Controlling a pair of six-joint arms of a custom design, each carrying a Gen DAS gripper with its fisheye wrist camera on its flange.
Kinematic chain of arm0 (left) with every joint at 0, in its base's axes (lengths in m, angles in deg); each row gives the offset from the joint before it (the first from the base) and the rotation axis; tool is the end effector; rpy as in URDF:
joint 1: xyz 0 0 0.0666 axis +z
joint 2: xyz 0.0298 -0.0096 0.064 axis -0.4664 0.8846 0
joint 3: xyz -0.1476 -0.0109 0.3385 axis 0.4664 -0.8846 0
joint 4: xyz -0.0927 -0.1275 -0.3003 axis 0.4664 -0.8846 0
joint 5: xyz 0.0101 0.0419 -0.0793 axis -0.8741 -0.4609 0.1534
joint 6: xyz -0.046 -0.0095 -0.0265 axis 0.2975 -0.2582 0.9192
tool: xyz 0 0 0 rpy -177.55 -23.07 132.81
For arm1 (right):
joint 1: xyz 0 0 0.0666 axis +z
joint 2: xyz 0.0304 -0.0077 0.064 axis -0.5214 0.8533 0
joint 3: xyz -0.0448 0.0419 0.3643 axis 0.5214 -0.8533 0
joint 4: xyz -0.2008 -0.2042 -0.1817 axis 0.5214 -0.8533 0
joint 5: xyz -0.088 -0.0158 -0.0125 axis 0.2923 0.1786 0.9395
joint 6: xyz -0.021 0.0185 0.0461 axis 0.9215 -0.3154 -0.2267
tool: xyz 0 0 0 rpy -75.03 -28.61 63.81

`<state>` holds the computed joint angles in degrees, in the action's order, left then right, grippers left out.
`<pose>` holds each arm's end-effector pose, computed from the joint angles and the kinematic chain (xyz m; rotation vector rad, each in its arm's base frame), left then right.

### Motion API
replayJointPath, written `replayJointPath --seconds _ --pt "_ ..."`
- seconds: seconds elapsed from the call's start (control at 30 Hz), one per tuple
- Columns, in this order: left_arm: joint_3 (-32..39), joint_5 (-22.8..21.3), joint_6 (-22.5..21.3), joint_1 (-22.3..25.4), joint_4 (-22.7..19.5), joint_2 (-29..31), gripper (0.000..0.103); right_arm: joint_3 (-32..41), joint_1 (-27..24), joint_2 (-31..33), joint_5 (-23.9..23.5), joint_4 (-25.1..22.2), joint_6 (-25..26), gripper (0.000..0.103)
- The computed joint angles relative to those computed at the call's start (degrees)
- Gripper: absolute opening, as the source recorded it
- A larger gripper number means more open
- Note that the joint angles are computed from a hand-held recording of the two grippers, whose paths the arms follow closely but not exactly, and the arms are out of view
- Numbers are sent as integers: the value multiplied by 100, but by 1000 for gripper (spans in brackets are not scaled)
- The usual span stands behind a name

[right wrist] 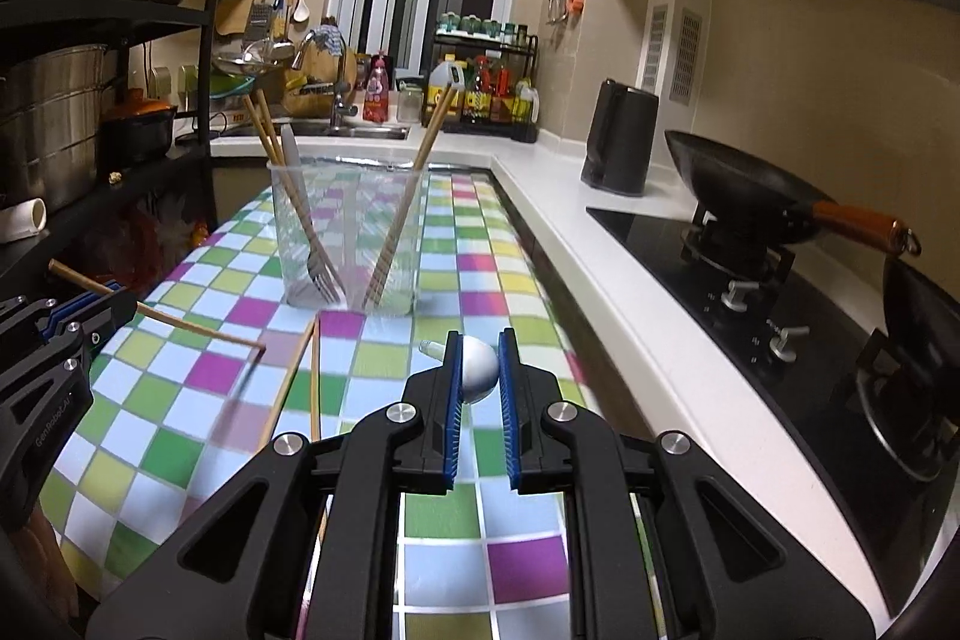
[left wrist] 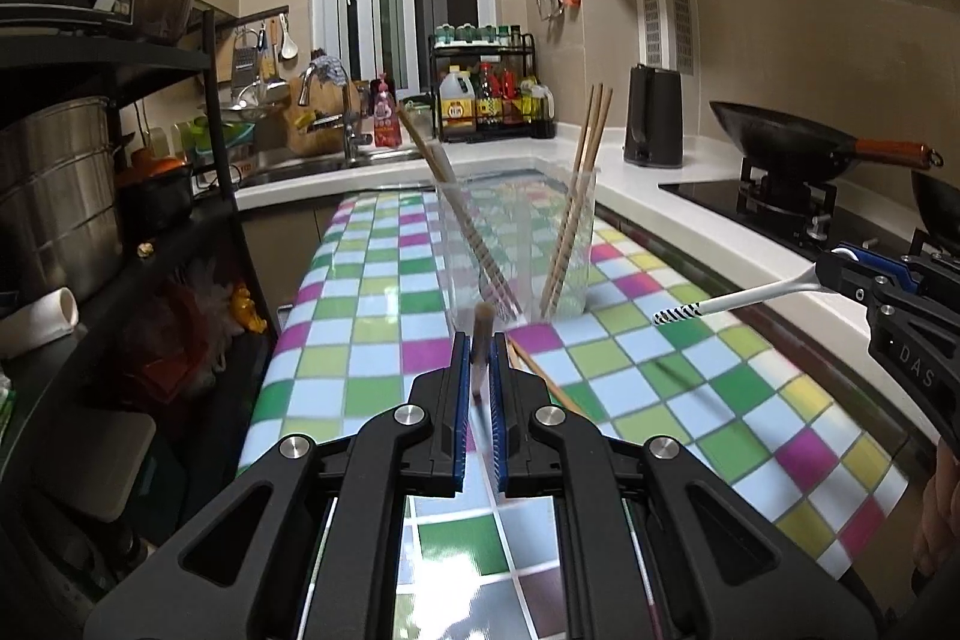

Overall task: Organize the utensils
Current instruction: 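Carry the chopstick over the clear container with the left gripper while the right carries the spoon there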

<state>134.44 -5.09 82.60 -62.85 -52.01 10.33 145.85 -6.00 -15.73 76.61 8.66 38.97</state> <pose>0.3131 -0.2006 0.4914 0.1499 1.9789 -0.0318 0.2962 0.1218 0.5089 -0.0468 2.0280 -0.1644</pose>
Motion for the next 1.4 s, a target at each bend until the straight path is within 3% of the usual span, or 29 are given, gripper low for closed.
replayJointPath --seconds 0.23,0.5,0.67,0.87,1.2,1.4 --pt "519 120 -83 99 -152 185 6 515 -101 213 -264 -97 327 12" --pt "931 352 90 213 -472 366 6 1240 -286 585 -846 -758 567 12" --pt "1037 495 166 285 -567 408 6 1364 -372 679 -973 -842 586 12" --pt "1653 926 250 503 -1049 653 6 1915 -518 955 -1230 -1086 590 12" --pt "3811 1956 407 1078 -2282 1616 6 4233 -716 2088 -1727 -1961 954 12" --pt "5745 2232 266 1240 -3021 2587 6 6723 -826 3343 -2118 -3062 1027 12"
